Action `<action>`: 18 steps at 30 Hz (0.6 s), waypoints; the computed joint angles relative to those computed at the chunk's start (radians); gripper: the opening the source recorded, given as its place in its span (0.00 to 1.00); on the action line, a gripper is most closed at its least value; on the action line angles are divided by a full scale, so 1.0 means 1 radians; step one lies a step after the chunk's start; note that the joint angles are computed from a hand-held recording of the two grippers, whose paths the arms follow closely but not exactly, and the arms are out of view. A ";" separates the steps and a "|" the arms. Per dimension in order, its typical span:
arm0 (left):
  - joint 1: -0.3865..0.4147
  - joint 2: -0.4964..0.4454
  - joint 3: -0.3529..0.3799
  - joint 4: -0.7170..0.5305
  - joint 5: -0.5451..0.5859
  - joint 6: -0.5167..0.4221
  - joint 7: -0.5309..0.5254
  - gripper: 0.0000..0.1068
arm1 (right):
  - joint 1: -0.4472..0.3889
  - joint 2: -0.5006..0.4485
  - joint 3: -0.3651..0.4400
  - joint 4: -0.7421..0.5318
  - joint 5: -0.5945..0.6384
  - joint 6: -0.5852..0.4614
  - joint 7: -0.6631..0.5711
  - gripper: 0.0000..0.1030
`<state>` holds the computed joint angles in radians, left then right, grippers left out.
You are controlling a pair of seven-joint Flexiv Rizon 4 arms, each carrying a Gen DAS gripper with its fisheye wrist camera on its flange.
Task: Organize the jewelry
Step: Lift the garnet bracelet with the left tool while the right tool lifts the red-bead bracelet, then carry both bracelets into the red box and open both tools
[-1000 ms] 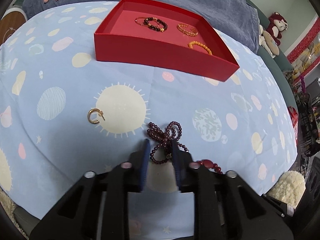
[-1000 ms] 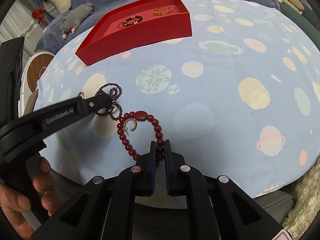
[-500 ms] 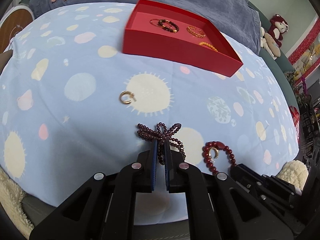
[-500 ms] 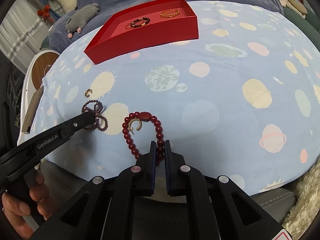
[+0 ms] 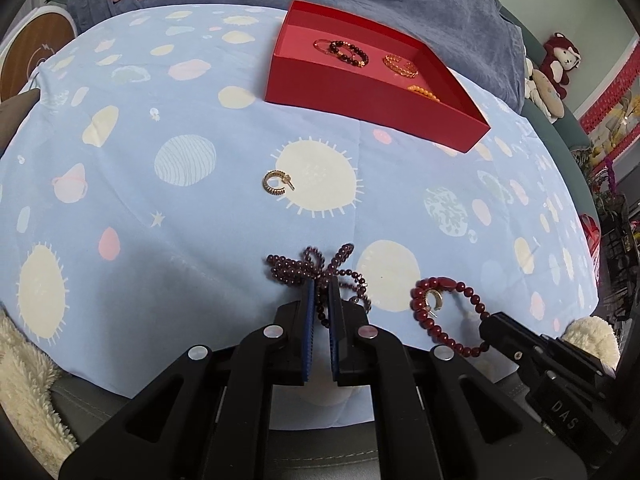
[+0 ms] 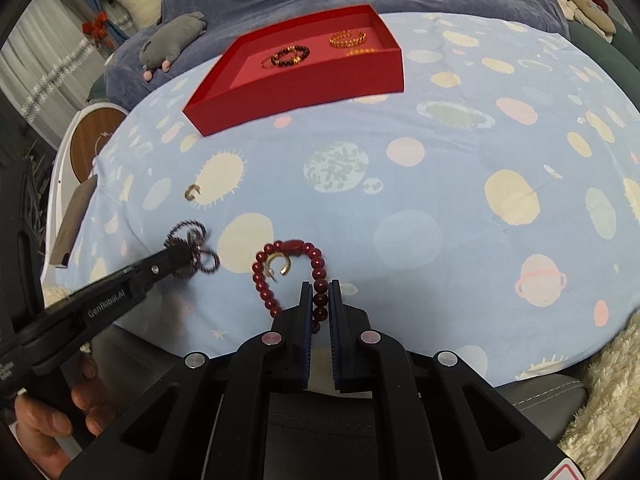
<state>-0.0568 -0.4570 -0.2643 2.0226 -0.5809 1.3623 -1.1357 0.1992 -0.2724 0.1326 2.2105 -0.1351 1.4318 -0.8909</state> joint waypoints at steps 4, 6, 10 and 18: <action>0.011 0.019 -0.014 0.012 -0.019 -0.005 0.013 0.06 | -0.019 0.015 0.015 -0.017 0.035 0.010 -0.008 0.07; 0.018 0.029 -0.026 0.020 -0.038 0.004 0.032 0.06 | -0.029 0.022 0.022 -0.025 0.051 0.016 -0.016 0.07; 0.010 0.037 -0.017 0.020 -0.043 0.007 0.040 0.06 | -0.042 0.038 0.031 -0.045 0.082 0.029 -0.030 0.07; 0.019 0.052 -0.036 0.006 -0.111 0.007 0.080 0.06 | -0.050 0.058 0.028 -0.079 0.103 0.057 -0.041 0.07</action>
<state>-0.0383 -0.4052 -0.3006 2.0289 -0.6923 1.3696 -1.0555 0.1493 -0.2144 0.1603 2.1313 -0.0322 1.4883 -0.9323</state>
